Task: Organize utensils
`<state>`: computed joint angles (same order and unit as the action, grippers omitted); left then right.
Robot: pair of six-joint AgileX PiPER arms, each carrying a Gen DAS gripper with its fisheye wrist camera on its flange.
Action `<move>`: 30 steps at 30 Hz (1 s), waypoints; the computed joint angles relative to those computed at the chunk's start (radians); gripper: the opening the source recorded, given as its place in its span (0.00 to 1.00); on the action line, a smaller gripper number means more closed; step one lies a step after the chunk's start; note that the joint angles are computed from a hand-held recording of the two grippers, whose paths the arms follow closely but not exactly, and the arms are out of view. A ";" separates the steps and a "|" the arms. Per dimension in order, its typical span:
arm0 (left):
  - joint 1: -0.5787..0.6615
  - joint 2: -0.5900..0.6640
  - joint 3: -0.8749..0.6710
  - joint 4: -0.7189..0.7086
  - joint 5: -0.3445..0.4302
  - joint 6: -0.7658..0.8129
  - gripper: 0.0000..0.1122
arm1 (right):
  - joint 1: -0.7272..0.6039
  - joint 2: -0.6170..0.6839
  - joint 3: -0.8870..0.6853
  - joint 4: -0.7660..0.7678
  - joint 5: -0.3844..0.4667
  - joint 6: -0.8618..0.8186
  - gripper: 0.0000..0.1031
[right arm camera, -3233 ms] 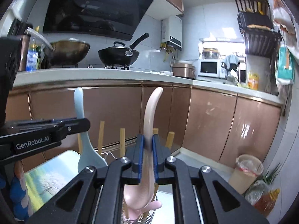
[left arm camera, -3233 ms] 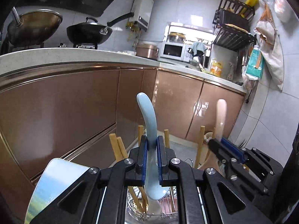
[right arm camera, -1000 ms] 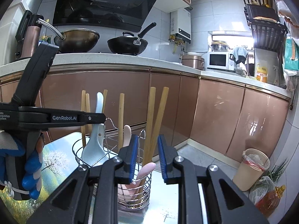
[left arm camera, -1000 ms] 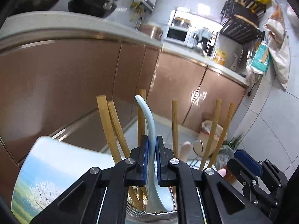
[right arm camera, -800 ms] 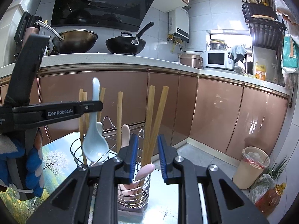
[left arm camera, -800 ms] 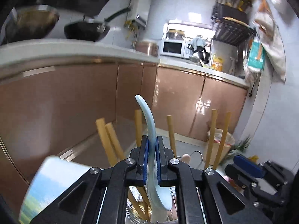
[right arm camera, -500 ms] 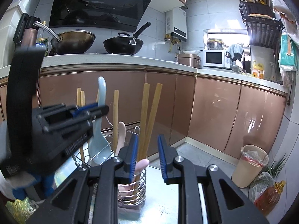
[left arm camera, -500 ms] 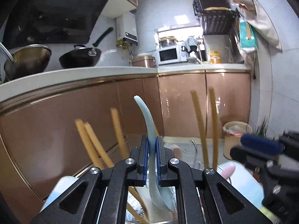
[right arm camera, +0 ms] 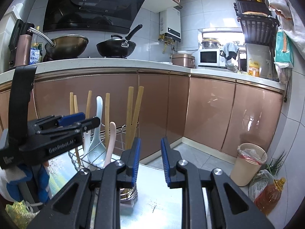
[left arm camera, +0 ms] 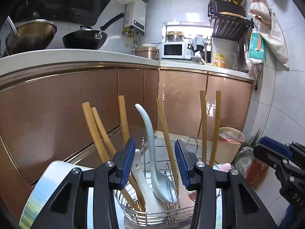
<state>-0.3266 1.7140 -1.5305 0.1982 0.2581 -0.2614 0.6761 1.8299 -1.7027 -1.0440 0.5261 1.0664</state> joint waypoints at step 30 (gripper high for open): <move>0.066 -0.861 0.612 0.034 0.358 -0.051 0.85 | 0.542 -0.209 0.248 -0.080 0.545 0.457 0.73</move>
<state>-0.2604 0.8527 -0.9183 0.2325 0.6157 -0.3129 1.2184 1.6211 -1.4545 -1.1236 1.0714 1.5230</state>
